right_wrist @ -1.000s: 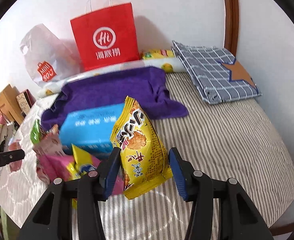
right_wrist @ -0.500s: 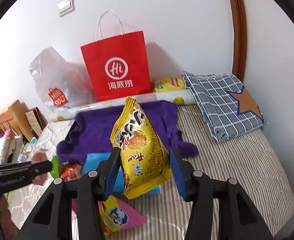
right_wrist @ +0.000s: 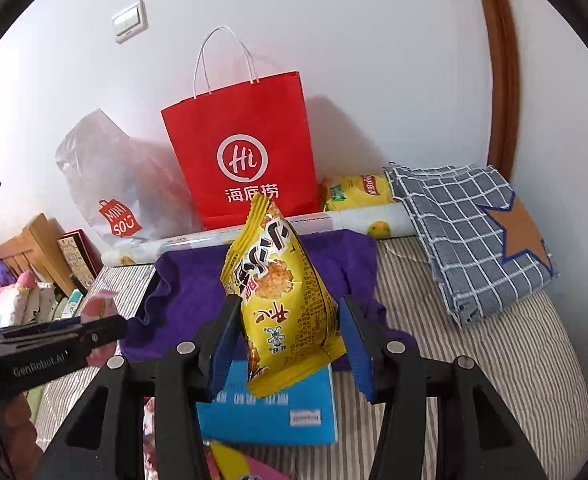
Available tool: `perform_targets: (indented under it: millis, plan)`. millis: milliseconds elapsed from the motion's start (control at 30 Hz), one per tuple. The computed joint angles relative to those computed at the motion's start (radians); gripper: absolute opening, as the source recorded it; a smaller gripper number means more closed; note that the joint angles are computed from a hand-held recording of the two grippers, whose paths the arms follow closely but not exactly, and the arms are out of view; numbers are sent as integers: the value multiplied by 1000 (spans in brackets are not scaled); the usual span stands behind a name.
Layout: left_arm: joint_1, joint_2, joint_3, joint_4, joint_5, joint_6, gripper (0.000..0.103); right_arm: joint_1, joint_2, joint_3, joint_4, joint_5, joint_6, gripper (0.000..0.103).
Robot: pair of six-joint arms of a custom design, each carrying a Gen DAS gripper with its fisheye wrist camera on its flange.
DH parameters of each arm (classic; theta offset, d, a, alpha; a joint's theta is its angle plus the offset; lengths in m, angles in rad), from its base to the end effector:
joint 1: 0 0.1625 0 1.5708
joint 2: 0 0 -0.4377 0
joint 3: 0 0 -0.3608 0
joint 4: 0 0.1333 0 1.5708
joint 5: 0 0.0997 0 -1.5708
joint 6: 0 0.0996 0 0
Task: Organize snacks
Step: 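Carry the yellow chip bag and pink candy packet over the purple towel with both grippers, then lower both packets onto the purple towel and open both grippers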
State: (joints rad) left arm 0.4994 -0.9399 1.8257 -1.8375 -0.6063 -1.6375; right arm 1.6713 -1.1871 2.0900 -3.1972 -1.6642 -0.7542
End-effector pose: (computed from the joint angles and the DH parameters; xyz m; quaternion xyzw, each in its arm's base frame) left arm -0.3664 -0.4449 0.1325 -0.1000 0.8497 -0.3735 0.3584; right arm 0.1763 -0.5126 0.2768 0.3722 -0.8571 0.3208 0.1549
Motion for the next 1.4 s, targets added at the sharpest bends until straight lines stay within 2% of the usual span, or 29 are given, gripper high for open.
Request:
perform_targets:
  millis: [133, 300, 400, 500, 633, 767, 833, 900, 1100, 1267, 1400]
  plan:
    - [31, 11, -31, -6, 27, 50, 41, 8, 39, -53, 20, -10, 40, 47]
    - [67, 14, -44, -63, 52, 115, 41, 25, 93, -106, 2, -30, 16, 47]
    - [93, 23, -57, -88, 70, 154, 41, 27, 113, -149, 56, -8, 56, 47]
    - [124, 28, -55, -197, 51, 265, 41, 40, 142, -188, 90, -7, 60, 47]
    - [150, 34, -71, -206, 84, 299, 41, 59, 186, -233, 106, -5, 63, 47]
    - [179, 35, -72, -243, 92, 340, 41, 73, 243, -257, 38, -43, 38, 47]
    - [198, 40, -76, -245, 97, 362, 41, 71, 265, -280, 61, -55, 36, 47]
    - [211, 42, -68, -258, 105, 364, 41, 73, 302, -291, 4, -94, 15, 47]
    - [257, 36, -61, -315, 82, 427, 41, 52, 346, -344, 48, -121, 12, 47]
    - [291, 34, -73, -279, 72, 408, 41, 42, 365, -361, 77, -136, -9, 47]
    - [307, 30, -55, -322, 46, 423, 41, 31, 376, -366, 93, -143, -17, 47]
